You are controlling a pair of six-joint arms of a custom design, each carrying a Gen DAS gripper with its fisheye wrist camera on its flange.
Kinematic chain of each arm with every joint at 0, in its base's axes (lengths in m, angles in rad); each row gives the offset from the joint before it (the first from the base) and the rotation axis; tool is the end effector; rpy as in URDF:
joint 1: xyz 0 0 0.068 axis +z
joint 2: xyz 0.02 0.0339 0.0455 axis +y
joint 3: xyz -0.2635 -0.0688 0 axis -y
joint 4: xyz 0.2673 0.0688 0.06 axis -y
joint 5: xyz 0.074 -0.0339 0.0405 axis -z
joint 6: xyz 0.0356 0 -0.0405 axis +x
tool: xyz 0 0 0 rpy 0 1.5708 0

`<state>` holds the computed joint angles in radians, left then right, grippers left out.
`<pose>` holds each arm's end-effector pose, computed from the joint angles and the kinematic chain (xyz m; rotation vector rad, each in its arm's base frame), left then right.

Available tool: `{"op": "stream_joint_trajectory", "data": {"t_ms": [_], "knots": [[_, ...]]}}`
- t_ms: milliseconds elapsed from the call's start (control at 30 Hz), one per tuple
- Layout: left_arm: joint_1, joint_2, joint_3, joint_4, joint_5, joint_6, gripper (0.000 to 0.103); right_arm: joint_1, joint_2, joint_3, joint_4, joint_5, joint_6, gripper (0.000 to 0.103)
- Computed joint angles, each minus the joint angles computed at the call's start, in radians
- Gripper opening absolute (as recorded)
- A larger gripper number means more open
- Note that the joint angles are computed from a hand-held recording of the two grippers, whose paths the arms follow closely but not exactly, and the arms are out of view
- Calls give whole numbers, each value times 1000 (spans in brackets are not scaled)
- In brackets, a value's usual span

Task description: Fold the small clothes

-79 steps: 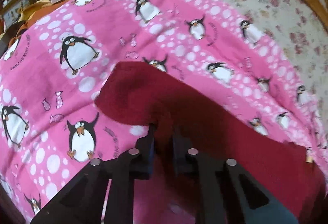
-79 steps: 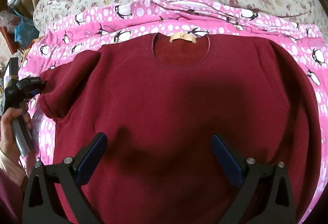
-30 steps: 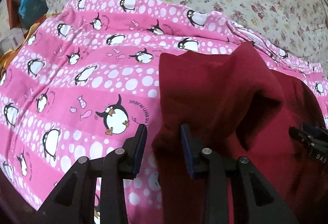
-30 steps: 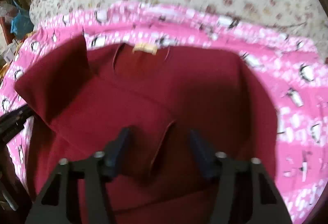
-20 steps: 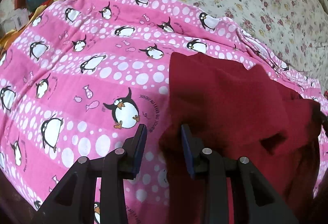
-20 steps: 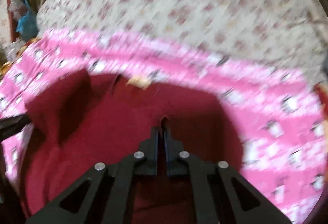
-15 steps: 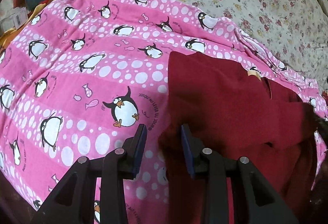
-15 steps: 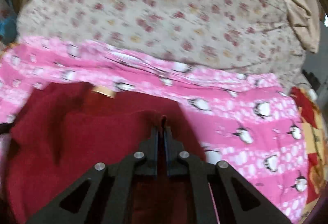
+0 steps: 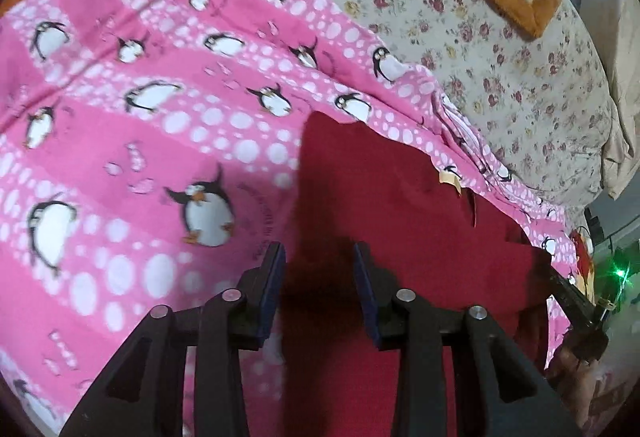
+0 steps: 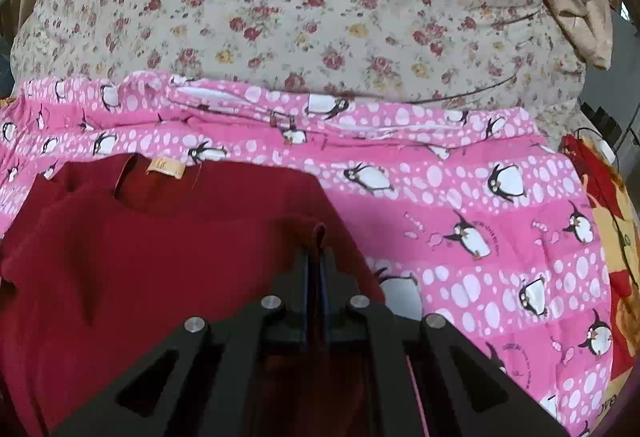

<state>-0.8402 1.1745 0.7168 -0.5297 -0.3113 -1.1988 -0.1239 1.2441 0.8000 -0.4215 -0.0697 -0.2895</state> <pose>0.1710 -0.1745 0.2022 -0.5714 2.4809 -0.4414 0.2718 -0.0313 0.2190 -0.2326 2.4250 -0.1008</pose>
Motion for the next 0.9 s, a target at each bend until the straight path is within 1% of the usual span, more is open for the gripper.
{"op": "stream_joint_trajectory", "data": {"t_ms": [67, 100, 133, 233, 300, 333, 367, 400, 433, 500, 567, 633, 700, 767, 833, 900], "knots": [[5, 80, 46, -36, 4, 7, 16, 10, 14, 4, 34, 34, -9, 5], [6, 122, 66, -52, 3, 11, 16, 19, 27, -1, 71, 67, -19, 5], [3, 139, 68, -51, 1, 11, 17, 20, 42, 2, 83, 73, -25, 5], [-7, 146, 70, -54, -21, 7, 18, -15, 107, 34, 72, 9, -25, 5], [-12, 142, 75, -63, -25, 6, 18, -73, 99, 46, 46, -100, -18, 9], [-10, 136, 72, -64, -25, 6, 18, -108, 88, 58, 18, -150, -9, 23], [-11, 133, 74, -67, -28, 4, 18, -127, 78, 63, 1, -168, -3, 42], [-18, 132, 81, -73, -39, 1, 18, -164, 62, 73, -28, -199, -4, 48], [-22, 130, 85, -74, -49, 2, 18, -187, 51, 80, -49, -215, -12, 50], [-54, 125, 105, -79, -99, 8, 18, -233, 23, 97, -115, -249, -42, 50], [-75, 132, 128, -78, -127, 29, 18, -260, 5, 107, -175, -312, -72, 50], [-89, 154, 153, -84, -142, 41, 18, -242, -30, 95, -216, -345, -98, 50], [-96, 197, 183, -98, -141, 52, 18, -199, -51, 79, -230, -348, -110, 49], [-97, 231, 202, -117, -142, 58, 18, -138, -55, 59, -213, -321, -105, 49], [-95, 254, 210, -127, -141, 58, 18, -70, -40, 31, -156, -245, -90, 49], [-87, 260, 205, -123, -129, 60, 18, -30, 18, 21, -85, -152, -63, 49]]}}
